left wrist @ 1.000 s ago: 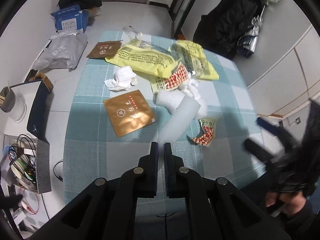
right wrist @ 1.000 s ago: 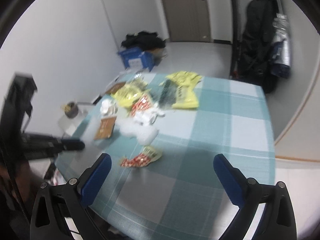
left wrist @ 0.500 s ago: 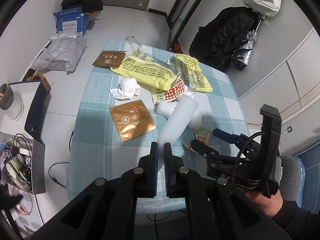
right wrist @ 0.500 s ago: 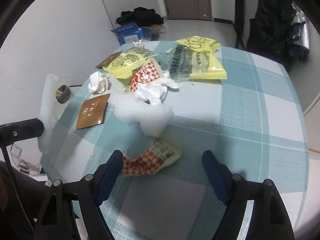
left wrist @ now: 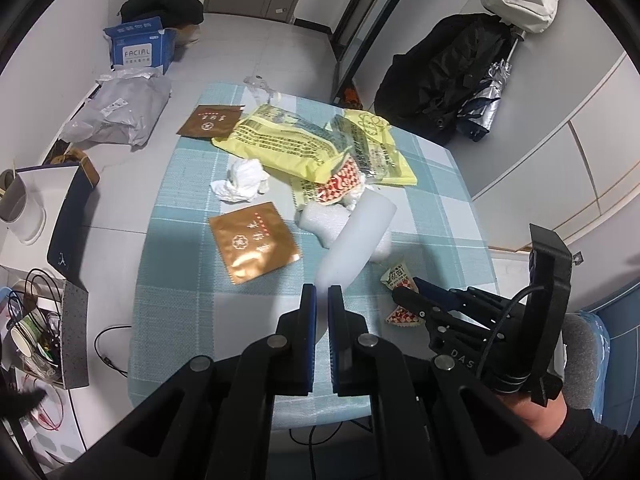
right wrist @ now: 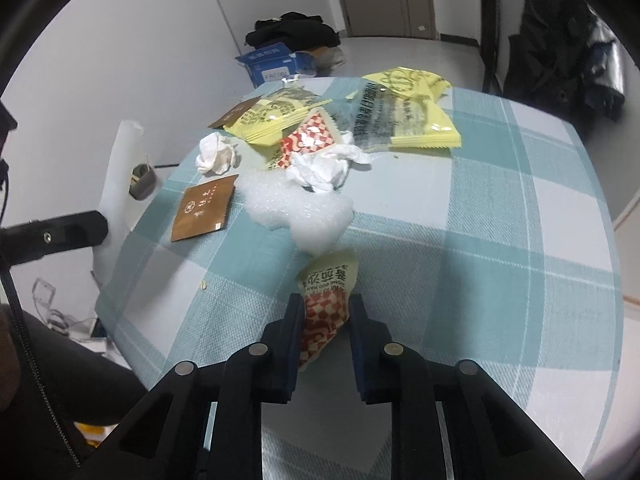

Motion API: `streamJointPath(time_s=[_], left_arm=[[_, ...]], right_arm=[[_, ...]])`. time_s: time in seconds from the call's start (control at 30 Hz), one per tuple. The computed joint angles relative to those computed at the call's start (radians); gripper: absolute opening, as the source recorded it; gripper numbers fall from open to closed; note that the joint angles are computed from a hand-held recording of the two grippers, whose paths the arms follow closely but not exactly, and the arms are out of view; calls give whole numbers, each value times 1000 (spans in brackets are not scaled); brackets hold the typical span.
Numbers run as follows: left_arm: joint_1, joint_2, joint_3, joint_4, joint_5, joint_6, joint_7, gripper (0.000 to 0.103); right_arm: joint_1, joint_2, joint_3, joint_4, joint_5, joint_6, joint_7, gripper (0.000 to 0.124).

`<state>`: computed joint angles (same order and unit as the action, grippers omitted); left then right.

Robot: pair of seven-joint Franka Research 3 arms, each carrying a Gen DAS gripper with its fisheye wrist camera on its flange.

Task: Collect trash
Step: 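Close the right tool on the checked wrapper and lift it, then carry the wrapper over the white bin and open the right tool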

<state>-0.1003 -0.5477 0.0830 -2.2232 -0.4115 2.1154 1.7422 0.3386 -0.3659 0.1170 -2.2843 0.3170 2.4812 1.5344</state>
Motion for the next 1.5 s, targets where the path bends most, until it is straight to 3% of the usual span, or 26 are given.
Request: streamJointPath(time_s=[0.23, 0.57, 0.73, 0.93, 1.07, 1.23, 1.37, 1.5], left_arm=[[-20, -16, -9, 4, -23, -6, -15, 2], [-95, 12, -41, 112, -74, 29, -29, 2], [-164, 104, -74, 271, -125, 36, 0, 2], [-215, 286, -160, 517, -158, -10, 46, 2], [-231, 434, -240, 685, -153, -85, 74, 2], [-250, 674, -352, 934, -77, -274, 58, 2], [-301, 868, -418, 1113, 55, -452, 43, 2], [-338, 993, -443, 1201, 116, -590, 27, 2]], right_arm=[[3, -68, -41, -23, 82, -3, -14, 20], [-26, -272, -101, -42, 164, 72, -97, 20], [-102, -368, -141, -6, 145, 66, -105, 20], [-267, -466, -194, -17, 96, 48, -41, 20], [-407, -538, -222, -97, 35, 6, 11, 20], [-540, -590, -282, -213, -12, -81, 41, 20], [-600, -597, -314, -295, -2, -119, 57, 20], [-637, -589, -332, -379, 15, -150, 58, 20]])
